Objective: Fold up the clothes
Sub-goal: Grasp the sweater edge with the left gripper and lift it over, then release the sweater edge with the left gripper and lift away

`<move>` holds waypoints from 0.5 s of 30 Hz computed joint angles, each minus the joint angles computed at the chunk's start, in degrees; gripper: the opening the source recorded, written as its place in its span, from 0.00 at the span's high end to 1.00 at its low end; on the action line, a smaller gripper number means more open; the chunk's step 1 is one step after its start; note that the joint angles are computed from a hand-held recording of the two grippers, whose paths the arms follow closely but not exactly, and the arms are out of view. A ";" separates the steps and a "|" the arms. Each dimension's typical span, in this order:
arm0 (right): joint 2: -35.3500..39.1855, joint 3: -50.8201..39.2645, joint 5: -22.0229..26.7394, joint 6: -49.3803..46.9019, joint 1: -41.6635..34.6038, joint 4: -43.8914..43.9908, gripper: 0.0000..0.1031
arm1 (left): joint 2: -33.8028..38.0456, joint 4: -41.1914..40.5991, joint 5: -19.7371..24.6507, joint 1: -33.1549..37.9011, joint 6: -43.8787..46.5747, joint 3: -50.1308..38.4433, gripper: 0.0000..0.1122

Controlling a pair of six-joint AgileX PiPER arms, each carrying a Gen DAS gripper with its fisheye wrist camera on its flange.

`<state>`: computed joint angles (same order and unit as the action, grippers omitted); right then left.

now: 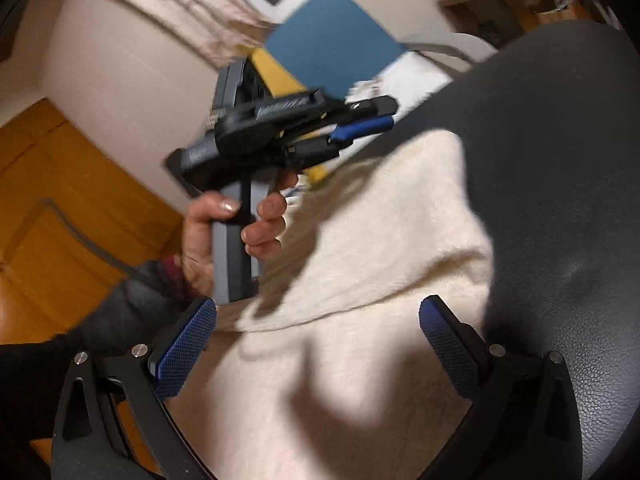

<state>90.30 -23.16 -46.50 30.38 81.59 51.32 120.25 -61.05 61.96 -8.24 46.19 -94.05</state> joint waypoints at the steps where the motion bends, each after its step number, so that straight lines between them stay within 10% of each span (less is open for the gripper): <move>1: -0.61 1.14 -0.33 3.95 -1.23 -3.62 0.00 | -1.56 -1.13 -0.13 0.72 2.04 3.36 0.81; 8: 6.99 1.28 -5.43 30.60 -12.83 -18.12 0.00 | -8.04 -1.79 -3.46 3.22 11.97 21.64 0.81; 15: 11.99 2.20 -19.69 36.54 -5.82 5.24 0.00 | -10.26 -4.37 -7.20 3.56 19.15 27.85 0.88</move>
